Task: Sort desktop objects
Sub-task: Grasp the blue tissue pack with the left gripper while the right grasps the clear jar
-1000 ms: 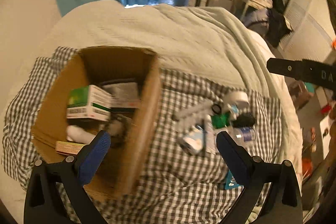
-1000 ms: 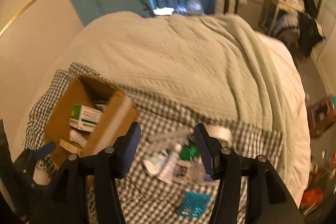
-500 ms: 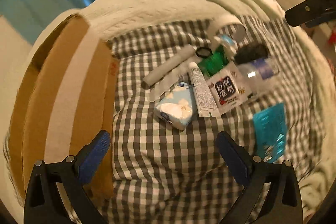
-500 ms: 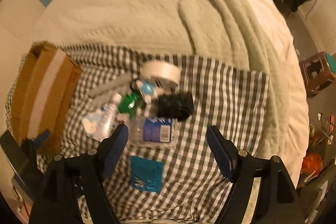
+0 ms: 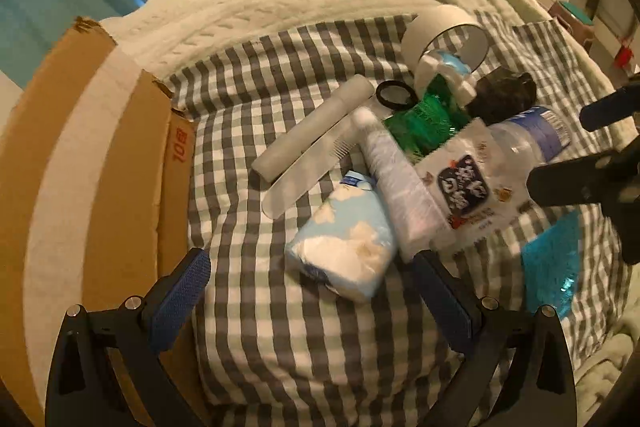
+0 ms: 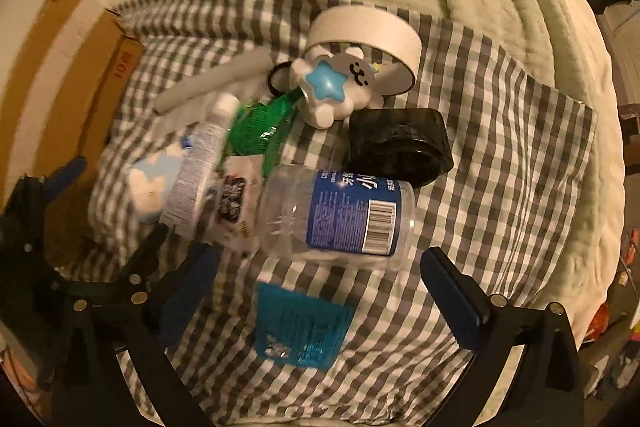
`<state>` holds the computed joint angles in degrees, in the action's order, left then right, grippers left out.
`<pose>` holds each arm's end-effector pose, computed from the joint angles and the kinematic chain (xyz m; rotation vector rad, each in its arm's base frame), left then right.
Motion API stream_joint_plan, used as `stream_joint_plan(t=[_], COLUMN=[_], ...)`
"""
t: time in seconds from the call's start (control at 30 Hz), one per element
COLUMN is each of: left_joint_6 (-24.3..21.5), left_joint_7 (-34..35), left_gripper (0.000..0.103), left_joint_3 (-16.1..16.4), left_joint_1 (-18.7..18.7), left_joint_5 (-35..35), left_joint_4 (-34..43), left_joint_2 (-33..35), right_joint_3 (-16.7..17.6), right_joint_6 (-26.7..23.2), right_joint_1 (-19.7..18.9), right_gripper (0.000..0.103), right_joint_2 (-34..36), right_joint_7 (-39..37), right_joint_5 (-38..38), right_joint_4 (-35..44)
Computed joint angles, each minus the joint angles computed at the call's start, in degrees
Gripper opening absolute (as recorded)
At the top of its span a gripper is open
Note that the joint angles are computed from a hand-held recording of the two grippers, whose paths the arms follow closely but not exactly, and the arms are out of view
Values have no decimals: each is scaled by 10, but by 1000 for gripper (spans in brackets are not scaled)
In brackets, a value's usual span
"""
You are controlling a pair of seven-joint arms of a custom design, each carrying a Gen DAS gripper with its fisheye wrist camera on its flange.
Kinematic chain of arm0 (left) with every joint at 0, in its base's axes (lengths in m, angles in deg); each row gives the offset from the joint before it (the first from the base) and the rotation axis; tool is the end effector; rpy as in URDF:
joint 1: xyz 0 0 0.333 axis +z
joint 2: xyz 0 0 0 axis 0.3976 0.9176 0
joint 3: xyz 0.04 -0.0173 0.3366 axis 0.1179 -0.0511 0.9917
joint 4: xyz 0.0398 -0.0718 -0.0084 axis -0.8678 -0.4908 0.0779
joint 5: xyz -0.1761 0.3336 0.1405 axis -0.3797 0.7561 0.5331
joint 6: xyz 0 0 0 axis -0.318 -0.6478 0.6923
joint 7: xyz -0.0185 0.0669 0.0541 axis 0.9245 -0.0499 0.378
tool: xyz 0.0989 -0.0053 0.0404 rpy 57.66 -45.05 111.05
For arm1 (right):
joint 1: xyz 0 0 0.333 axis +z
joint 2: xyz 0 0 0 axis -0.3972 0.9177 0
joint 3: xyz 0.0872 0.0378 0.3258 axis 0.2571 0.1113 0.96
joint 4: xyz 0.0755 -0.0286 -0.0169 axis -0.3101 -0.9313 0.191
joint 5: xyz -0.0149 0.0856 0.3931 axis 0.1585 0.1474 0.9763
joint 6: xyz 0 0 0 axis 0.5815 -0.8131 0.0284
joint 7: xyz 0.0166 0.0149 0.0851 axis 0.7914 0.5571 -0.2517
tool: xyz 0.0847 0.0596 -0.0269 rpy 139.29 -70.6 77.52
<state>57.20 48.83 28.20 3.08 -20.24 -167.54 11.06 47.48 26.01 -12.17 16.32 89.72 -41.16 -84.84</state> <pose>0.5938 -0.3193 0.4081 -1.6726 2.1656 -0.2187 0.7141 0.2032 0.4080 -2.4177 1.6492 0.2305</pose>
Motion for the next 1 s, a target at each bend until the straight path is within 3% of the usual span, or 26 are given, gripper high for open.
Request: stream_joint_plan(t=[0.1, 0.3, 0.37, 0.4, 0.43, 0.47, 0.57, 0.63, 0.7, 0.73, 0.87, 0.9, 1.0], left_joint_6=[13, 51, 50, 48, 58, 65, 75, 86, 97, 98, 96, 97, 94], left_joint_7=[6, 49, 86, 95, 101, 113, 139, 151, 172, 180, 203, 195, 162], left_gripper=[103, 102, 83, 79, 72, 65, 62, 61, 61, 60, 60, 60, 60], left_joint_3=[2, -14, -27, -29, -29, -31, -36, -39, -43, -45, -49, -45, -39], left_joint_1=[3, 22, 30, 29, 29, 31, 38, 41, 47, 47, 46, 42, 33], left_joint_5=[2, -72, -113, -125, -132, -145, -181, -200, -221, -230, -255, -250, -240], left_joint_4=[4, 3, 6, 6, -1, -7, -24, -43, -63, -72, -88, -88, -92], left_joint_2=[11, 27, 34, 34, 30, 24, 10, -5, -21, -29, -50, -51, -60], right_joint_3=[-5, -6, -2, 1, 4, 6, 1, -1, -4, -6, -5, -4, -7], right_joint_6=[-9, -6, -1, 3, 9, 8, 25, 26, 29, 33, 37, 26, 18], right_joint_1=[5, 14, 9, 5, 0, -2, -2, -7, -10, -11, -17, -17, -8], right_gripper=[102, 102, 102, 98, 88, 88, 86, 56, 43, 42, 42, 46, 88], right_joint_2=[15, 29, 27, 23, 16, 15, -5, -18, -33, -40, -67, -65, -55], right_joint_7=[26, 38, 37, 35, 30, 23, 5, 1, -3, -6, -26, -26, -14], right_joint_5=[-6, -26, -17, -9, 0, 3, -6, -3, -4, -6, 0, 3, -7], right_joint_4=[10, 16, 11, 6, 0, 1, -17, -26, -38, -46, -75, -68, -53])
